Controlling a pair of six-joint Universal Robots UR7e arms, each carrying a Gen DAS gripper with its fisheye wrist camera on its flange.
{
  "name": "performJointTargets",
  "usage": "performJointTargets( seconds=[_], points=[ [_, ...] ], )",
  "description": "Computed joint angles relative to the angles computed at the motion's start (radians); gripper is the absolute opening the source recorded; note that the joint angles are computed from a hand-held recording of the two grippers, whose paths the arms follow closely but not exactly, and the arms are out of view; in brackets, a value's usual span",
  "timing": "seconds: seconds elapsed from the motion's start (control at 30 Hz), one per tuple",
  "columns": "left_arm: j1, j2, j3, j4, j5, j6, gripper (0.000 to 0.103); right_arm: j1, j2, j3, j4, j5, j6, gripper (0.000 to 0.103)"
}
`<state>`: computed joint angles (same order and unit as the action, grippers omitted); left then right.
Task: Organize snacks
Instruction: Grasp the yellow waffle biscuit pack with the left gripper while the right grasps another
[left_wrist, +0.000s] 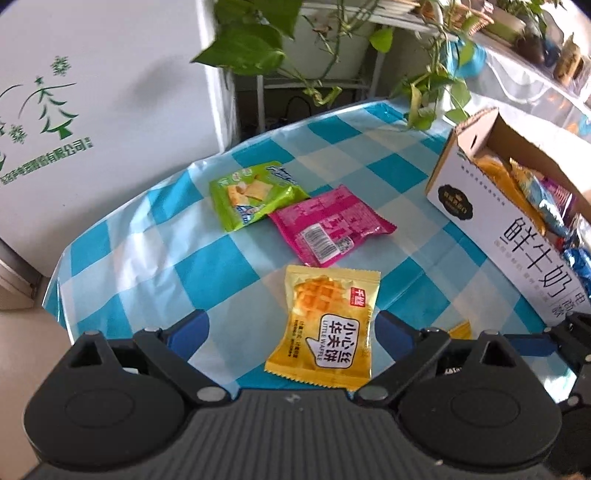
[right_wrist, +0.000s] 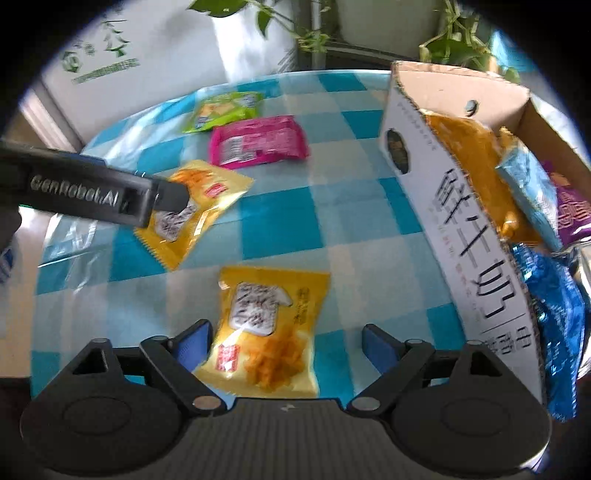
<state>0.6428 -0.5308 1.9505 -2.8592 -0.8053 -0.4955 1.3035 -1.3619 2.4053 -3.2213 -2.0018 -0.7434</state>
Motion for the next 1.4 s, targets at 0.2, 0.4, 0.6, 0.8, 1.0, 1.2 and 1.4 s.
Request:
performJointTargets(
  seconds=[0.2,0.4,0.6,0.8,1.0,1.2,1.4],
  points=[
    [0.004,0.037,-0.044,0.043,-0.001,0.016,0.096,0.001,0.043,0.027,-0.138,0.015,-0.105,0.072],
    [0.012,0.069,-0.085,0.074,0.007,0.023,0.096,-0.007,0.001,0.006,-0.062,0.028,-0.066,0.058],
    [0.025,0.090,-0.103,0.077,0.011,0.015,0.103,-0.024,-0.037,-0.014,0.012,0.054,0.003,0.057],
    [0.039,0.083,-0.079,0.017,-0.021,0.002,0.103,-0.039,-0.060,-0.032,0.050,0.082,0.059,0.057],
    [0.038,0.085,-0.084,0.029,-0.017,-0.010,0.103,-0.043,-0.071,-0.050,0.100,0.099,0.106,0.057],
    [0.037,0.083,-0.083,0.032,-0.016,-0.014,0.103,-0.048,-0.083,-0.051,0.107,0.110,0.115,0.057],
    [0.029,0.086,-0.080,0.023,-0.011,-0.024,0.099,-0.046,-0.083,-0.051,0.101,0.117,0.115,0.057]
  ],
)
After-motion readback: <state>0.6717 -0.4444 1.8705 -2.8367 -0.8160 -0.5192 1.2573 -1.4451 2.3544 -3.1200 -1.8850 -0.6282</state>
